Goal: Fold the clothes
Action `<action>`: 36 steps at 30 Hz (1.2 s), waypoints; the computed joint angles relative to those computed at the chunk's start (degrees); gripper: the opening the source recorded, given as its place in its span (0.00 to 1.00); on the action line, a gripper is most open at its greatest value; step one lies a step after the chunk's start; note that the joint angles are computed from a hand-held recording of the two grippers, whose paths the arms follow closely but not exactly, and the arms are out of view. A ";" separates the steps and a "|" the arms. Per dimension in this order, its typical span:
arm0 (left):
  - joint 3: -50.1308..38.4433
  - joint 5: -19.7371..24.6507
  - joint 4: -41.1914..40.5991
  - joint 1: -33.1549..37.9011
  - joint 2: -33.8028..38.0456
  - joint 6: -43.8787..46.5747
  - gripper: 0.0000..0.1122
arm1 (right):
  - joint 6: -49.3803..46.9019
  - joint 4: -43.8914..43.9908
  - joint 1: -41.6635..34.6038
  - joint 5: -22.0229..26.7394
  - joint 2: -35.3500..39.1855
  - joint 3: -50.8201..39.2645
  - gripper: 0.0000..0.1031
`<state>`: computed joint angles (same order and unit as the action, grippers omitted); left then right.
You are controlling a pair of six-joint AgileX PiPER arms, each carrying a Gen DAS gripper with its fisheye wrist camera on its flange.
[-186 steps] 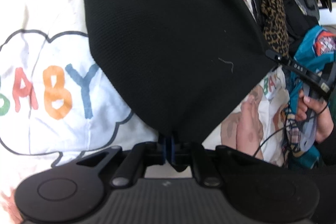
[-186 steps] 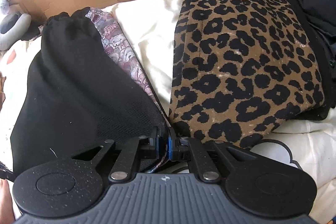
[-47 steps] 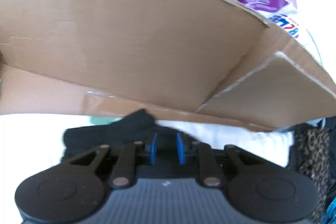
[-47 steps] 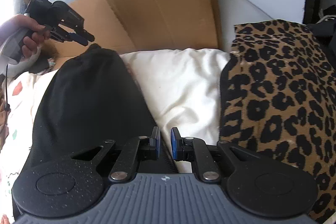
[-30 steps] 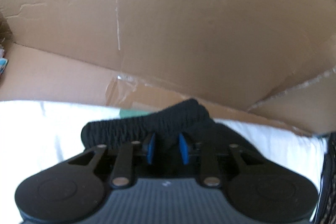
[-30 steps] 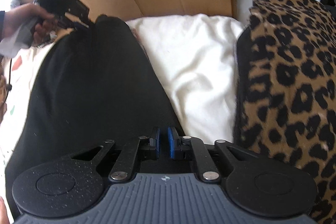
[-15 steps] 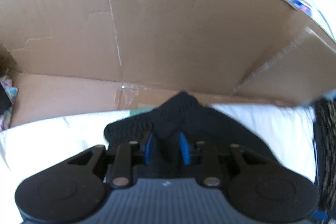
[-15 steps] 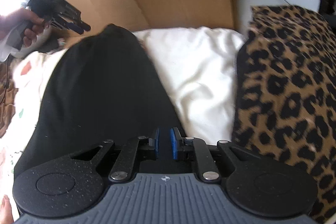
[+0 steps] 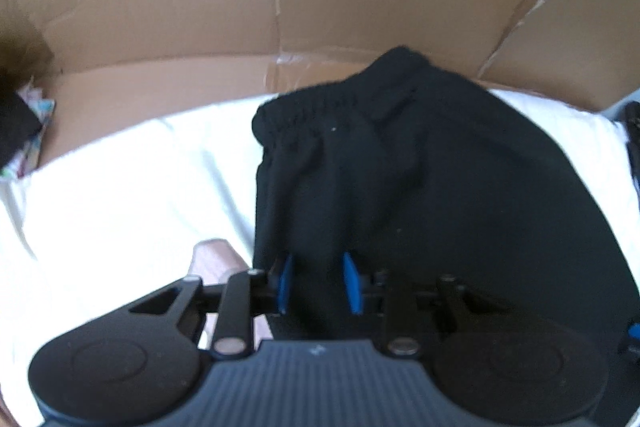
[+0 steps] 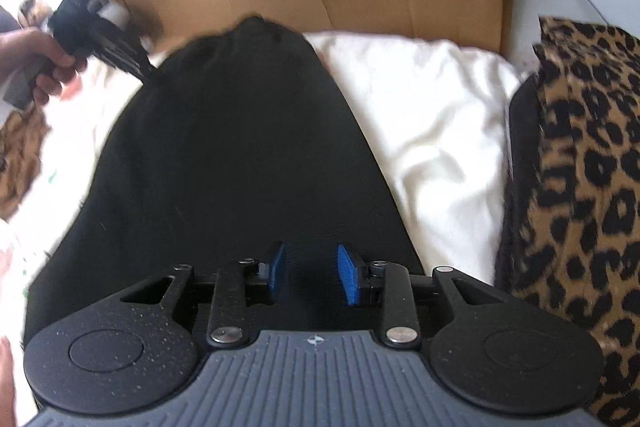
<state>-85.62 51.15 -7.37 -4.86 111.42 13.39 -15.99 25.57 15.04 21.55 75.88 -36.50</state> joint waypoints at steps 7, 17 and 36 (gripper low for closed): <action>3.25 -4.76 -0.12 -0.94 -1.12 -1.67 0.29 | 2.90 -6.25 -3.05 5.97 -2.70 0.89 0.34; 13.11 0.70 -8.69 5.25 -16.46 9.61 0.29 | 6.80 -11.13 -4.71 13.03 -8.62 2.76 0.35; 43.10 8.71 -20.97 35.58 -46.81 33.70 0.32 | 27.79 -23.91 16.90 8.12 -1.93 -2.81 0.35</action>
<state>-42.52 59.86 -28.34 30.72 64.61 47.09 11.81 1.66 31.94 29.67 73.95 -39.31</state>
